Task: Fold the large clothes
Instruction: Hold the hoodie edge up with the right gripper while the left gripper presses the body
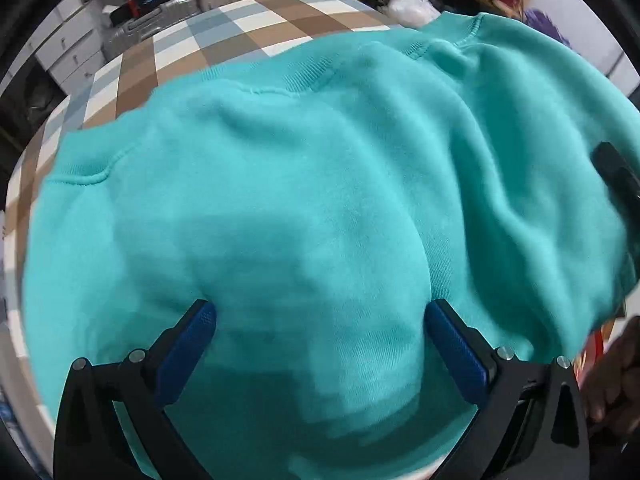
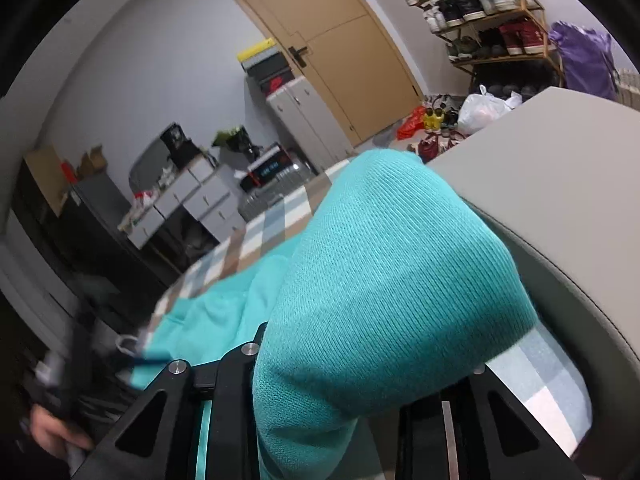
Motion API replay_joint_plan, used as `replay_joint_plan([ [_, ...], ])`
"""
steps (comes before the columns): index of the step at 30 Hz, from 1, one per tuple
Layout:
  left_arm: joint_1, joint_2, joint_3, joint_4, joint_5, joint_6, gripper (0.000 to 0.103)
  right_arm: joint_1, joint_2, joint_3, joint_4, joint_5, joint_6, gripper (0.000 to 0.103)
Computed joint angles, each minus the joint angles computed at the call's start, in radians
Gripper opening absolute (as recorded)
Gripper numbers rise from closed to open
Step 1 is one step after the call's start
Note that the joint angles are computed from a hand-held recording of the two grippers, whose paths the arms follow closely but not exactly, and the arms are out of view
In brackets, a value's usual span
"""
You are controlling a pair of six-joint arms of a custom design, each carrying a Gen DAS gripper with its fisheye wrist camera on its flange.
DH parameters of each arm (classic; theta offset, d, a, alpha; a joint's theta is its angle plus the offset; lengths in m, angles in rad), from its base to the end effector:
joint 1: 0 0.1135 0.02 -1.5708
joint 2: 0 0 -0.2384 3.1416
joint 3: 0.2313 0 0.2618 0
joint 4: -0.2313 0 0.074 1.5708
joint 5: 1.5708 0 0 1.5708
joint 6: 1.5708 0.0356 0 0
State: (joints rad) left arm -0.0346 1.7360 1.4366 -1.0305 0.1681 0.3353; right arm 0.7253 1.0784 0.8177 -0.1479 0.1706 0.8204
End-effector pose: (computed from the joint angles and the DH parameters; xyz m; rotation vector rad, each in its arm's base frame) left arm 0.3460 -0.0179 0.2249 0.5571 2.8185 -0.1872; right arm 0.2054 0.1740 0.2725 0.2142 2.0594 0.8213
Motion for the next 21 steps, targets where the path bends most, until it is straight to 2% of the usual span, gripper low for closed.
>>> replay_joint_plan([
  [3, -0.038, -0.003, -0.012, 0.016, 0.006, -0.052, 0.102, -0.002, 0.002, 0.002, 0.002, -0.004, -0.029, 0.023],
  [6, -0.100, 0.032, 0.025, 0.011, 0.020, -0.081, 0.102, 0.007, -0.017, 0.008, -0.018, 0.060, -0.144, 0.021],
  [8, -0.096, 0.036, 0.056, -0.021, 0.092, -0.083, 0.102, -0.010, -0.032, 0.044, -0.066, 0.054, -0.222, 0.021],
  [9, -0.095, 0.058, 0.082, -0.024, 0.167, -0.094, 0.102, -0.015, -0.028, 0.085, -0.108, 0.062, -0.271, 0.021],
  [11, -0.068, 0.109, 0.154, -0.070, 0.295, -0.070, 0.102, -0.004, -0.005, 0.197, -0.194, 0.116, -0.381, 0.021],
  [12, -0.051, 0.123, 0.185, -0.102, 0.327, -0.056, 0.102, 0.020, 0.015, 0.257, -0.234, 0.158, -0.438, 0.021],
  [14, 0.018, 0.082, 0.191, -0.138, 0.367, 0.005, 0.102, 0.097, 0.066, 0.357, -0.280, 0.269, -0.545, 0.021],
  [16, 0.130, -0.039, 0.113, -0.107, 0.405, 0.071, 0.102, 0.216, 0.167, 0.490, -0.353, 0.412, -0.659, 0.021],
  [17, 0.209, -0.044, 0.128, -0.147, 0.459, 0.131, 0.102, 0.253, 0.202, 0.518, -0.362, 0.444, -0.685, 0.021],
  [19, 0.348, -0.023, 0.157, -0.201, 0.558, 0.180, 0.102, 0.362, 0.314, 0.596, -0.368, 0.528, -0.748, 0.021],
  [21, 0.464, 0.066, 0.240, -0.286, 0.608, 0.235, 0.102, 0.443, 0.428, 0.668, -0.352, 0.591, -0.817, 0.021],
])
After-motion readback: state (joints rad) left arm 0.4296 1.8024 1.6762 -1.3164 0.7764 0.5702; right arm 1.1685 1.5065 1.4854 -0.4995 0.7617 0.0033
